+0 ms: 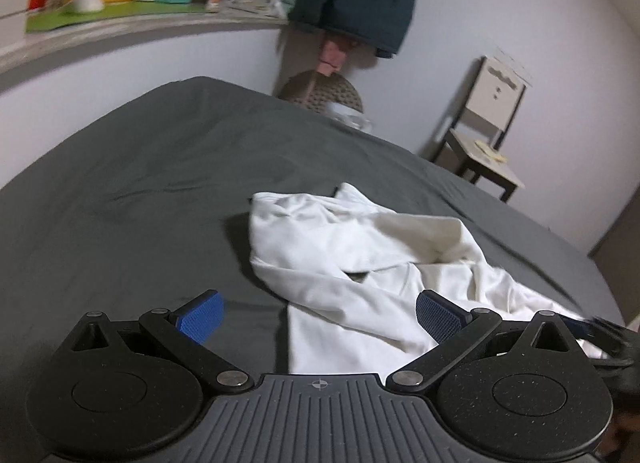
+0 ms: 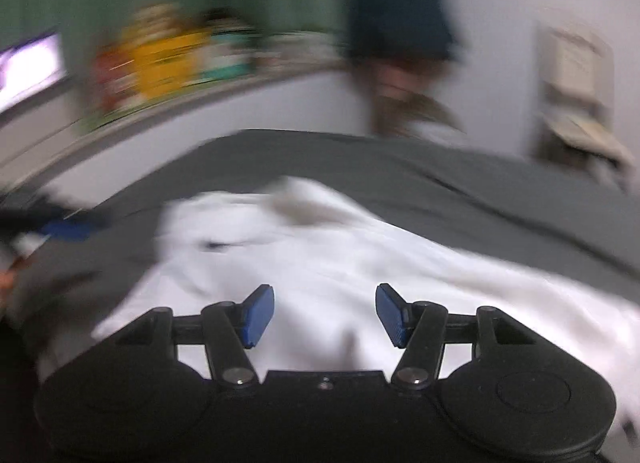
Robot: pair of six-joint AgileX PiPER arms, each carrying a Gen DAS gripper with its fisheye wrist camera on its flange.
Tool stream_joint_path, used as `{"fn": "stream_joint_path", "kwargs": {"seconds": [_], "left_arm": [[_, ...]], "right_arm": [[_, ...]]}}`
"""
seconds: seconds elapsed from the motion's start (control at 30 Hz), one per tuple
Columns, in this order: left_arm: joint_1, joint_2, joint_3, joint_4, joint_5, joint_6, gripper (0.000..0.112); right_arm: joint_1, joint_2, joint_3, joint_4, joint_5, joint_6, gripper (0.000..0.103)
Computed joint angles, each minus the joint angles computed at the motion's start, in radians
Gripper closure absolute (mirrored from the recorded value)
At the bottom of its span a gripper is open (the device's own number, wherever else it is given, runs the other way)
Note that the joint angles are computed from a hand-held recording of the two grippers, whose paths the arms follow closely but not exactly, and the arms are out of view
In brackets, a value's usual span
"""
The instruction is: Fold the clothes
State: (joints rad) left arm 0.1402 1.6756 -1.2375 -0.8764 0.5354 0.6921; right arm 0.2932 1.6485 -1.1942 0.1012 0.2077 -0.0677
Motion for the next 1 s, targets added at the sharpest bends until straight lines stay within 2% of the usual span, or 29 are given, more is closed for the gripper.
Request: {"fn": "stream_joint_path", "kwargs": {"seconds": [0.07, 0.13, 0.2, 0.23, 0.33, 0.37, 0.43, 0.47, 0.6, 0.67, 0.7, 0.8, 0.83, 0.87, 0.9, 0.93, 1.0], "left_arm": [[-0.002, 0.008, 0.003, -0.005, -0.015, -0.004, 0.009], [-0.005, 0.017, -0.003, 0.009, -0.017, -0.021, 0.009], [-0.008, 0.026, -0.014, 0.030, -0.013, -0.044, 0.009], [-0.010, 0.029, -0.016, 0.033, -0.013, -0.047, 0.009], [-0.001, 0.020, -0.001, -0.025, -0.015, 0.005, 0.009], [0.005, 0.015, 0.007, -0.051, -0.017, 0.026, 0.009], [0.016, 0.007, 0.019, -0.096, -0.015, 0.059, 0.009], [0.021, 0.004, 0.022, -0.115, -0.011, 0.073, 0.009], [0.024, -0.010, 0.040, -0.164, -0.012, 0.124, 0.009], [0.012, -0.014, 0.037, -0.144, -0.014, 0.119, 0.009], [0.005, -0.014, 0.034, -0.128, -0.012, 0.116, 0.009], [-0.023, -0.022, 0.027, -0.067, -0.020, 0.097, 0.009], [-0.030, -0.024, 0.025, -0.046, -0.023, 0.087, 0.009], [-0.034, -0.025, 0.022, -0.029, -0.022, 0.076, 0.009], [-0.037, -0.022, 0.017, -0.011, -0.021, 0.059, 0.009], [-0.035, -0.021, 0.013, 0.003, -0.017, 0.043, 0.009], [-0.031, -0.014, 0.001, 0.026, -0.006, 0.000, 0.009]], "right_arm": [[0.032, 0.104, -0.121, 0.043, 0.030, -0.113, 0.048], [0.053, 0.207, -0.237, -0.043, 0.090, -0.068, 0.048], [0.067, 0.269, -0.326, -0.020, 0.192, -0.103, 0.076], [0.061, 0.268, -0.330, 0.052, 0.215, -0.181, 0.098], [0.042, 0.140, -0.183, 0.352, 0.210, -0.480, 0.099], [0.026, 0.073, -0.123, 0.452, 0.248, -0.578, 0.099], [-0.044, -0.051, -0.019, 0.631, 0.405, -0.761, 0.100], [-0.081, -0.099, 0.026, 0.670, 0.487, -0.813, 0.100], [-0.204, -0.268, 0.152, 0.573, 0.798, -0.790, 0.101], [-0.241, -0.326, 0.192, 0.512, 0.861, -0.747, 0.102], [-0.254, -0.344, 0.205, 0.487, 0.874, -0.716, 0.102], [-0.240, -0.396, 0.230, 0.458, 0.768, -0.617, 0.092], [-0.242, -0.404, 0.231, 0.490, 0.726, -0.616, 0.069], [-0.232, -0.406, 0.233, 0.536, 0.663, -0.627, 0.043], [-0.211, -0.394, 0.228, 0.579, 0.594, -0.648, 0.033], [-0.175, -0.363, 0.212, 0.596, 0.525, -0.655, 0.029], [-0.087, -0.268, 0.155, 0.571, 0.387, -0.620, 0.029]]}}
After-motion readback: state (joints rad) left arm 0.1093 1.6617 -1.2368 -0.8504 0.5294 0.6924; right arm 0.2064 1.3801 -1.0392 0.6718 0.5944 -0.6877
